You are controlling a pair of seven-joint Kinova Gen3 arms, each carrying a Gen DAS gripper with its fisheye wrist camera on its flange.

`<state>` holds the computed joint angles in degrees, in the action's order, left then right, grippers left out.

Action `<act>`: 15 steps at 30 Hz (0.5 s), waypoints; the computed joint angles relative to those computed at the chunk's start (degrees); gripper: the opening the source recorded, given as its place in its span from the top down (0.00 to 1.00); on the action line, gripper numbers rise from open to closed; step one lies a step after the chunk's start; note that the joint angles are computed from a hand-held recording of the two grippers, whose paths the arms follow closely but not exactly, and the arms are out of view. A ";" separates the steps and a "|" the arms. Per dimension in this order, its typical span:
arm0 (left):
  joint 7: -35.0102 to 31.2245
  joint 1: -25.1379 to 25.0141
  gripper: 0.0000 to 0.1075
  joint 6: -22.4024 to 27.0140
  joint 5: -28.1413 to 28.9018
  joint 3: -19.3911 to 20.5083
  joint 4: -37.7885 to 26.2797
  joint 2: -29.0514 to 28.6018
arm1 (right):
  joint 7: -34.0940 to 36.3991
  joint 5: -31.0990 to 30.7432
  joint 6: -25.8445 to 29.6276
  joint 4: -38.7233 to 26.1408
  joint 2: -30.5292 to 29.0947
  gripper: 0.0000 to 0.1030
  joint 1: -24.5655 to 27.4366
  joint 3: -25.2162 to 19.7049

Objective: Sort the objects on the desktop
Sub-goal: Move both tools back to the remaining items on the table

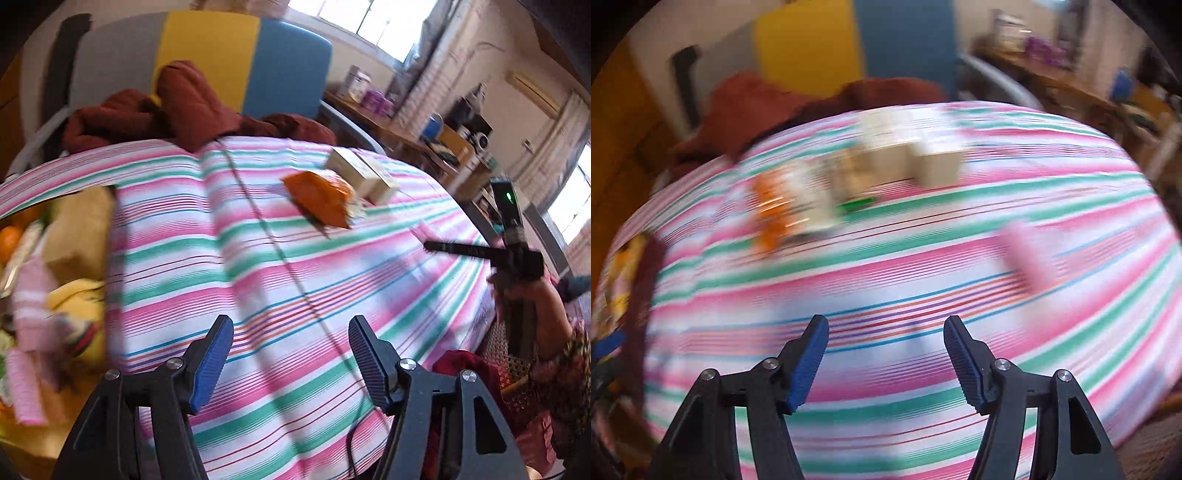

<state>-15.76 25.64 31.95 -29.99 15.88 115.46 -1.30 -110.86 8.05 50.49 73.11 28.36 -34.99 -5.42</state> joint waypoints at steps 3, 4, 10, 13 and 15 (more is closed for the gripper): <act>-4.19 -0.07 0.38 -0.67 2.46 -0.96 -3.17 3.44 | -4.59 2.45 -0.36 -1.09 0.69 0.22 1.13 3.69; -5.79 -0.01 0.37 -1.33 3.55 -1.59 -4.00 4.33 | -5.92 2.81 -0.18 -1.96 1.24 0.19 1.80 4.43; -13.55 0.71 0.25 -0.85 8.59 -5.21 -11.54 10.45 | -4.65 1.49 7.20 -12.37 7.93 0.18 6.69 4.23; -15.80 1.64 0.25 1.07 10.32 -7.01 -15.93 13.65 | -0.99 -0.25 11.34 -17.23 11.14 0.21 7.88 2.93; -16.92 2.15 0.25 2.46 11.29 -8.18 -19.02 15.80 | 0.60 -2.75 11.00 -17.37 11.51 0.26 9.13 1.45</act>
<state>-32.68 27.79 34.41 -18.70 7.70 96.44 14.50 -110.26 5.30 61.49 55.75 39.86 -25.86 -3.97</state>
